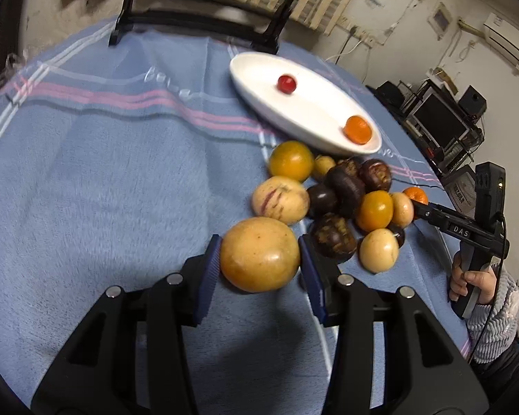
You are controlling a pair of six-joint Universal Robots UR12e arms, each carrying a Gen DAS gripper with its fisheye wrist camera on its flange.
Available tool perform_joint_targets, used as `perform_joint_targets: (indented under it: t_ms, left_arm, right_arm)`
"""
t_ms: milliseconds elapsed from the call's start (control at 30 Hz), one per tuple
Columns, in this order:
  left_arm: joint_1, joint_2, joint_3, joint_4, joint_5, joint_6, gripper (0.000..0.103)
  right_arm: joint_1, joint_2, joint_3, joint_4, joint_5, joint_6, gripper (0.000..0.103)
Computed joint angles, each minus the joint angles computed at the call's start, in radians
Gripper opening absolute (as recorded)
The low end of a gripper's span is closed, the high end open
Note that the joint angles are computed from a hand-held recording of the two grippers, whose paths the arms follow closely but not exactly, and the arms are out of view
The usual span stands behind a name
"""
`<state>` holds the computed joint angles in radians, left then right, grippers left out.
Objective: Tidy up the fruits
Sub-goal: 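Carry the tan fruit over the plate with the left tool while the right tool grasps another tangerine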
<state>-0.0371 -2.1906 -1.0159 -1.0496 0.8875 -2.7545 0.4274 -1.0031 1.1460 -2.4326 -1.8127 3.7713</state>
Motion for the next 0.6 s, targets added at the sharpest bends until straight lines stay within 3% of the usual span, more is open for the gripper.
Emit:
perform_joint_targets:
  t_ms: [100,300,433,600]
  left_arm:
    - [-0.008,0.000,0.004,0.087,0.014,-0.031,0.045]
    - [-0.042,-0.069,0.164,0.092,0.046,-0.059,0.045]
    - [-0.078,-0.154,0.334,0.033,0.065,-0.066,0.045]
    - [-0.119,-0.271,0.541,-0.071,0.099,-0.052,0.045]
  right_arm:
    - [0.000,-0.009,0.014,-0.044,-0.015,0.008,0.045]
    - [-0.020,-0.017,-0.001,-0.123,-0.010,0.029,0.045]
    - [-0.037,0.026,-0.105,-0.100,-0.025,-0.011,0.045]
    - [-0.067,0.124,-0.262,-0.047,0.020,-0.016,0.045]
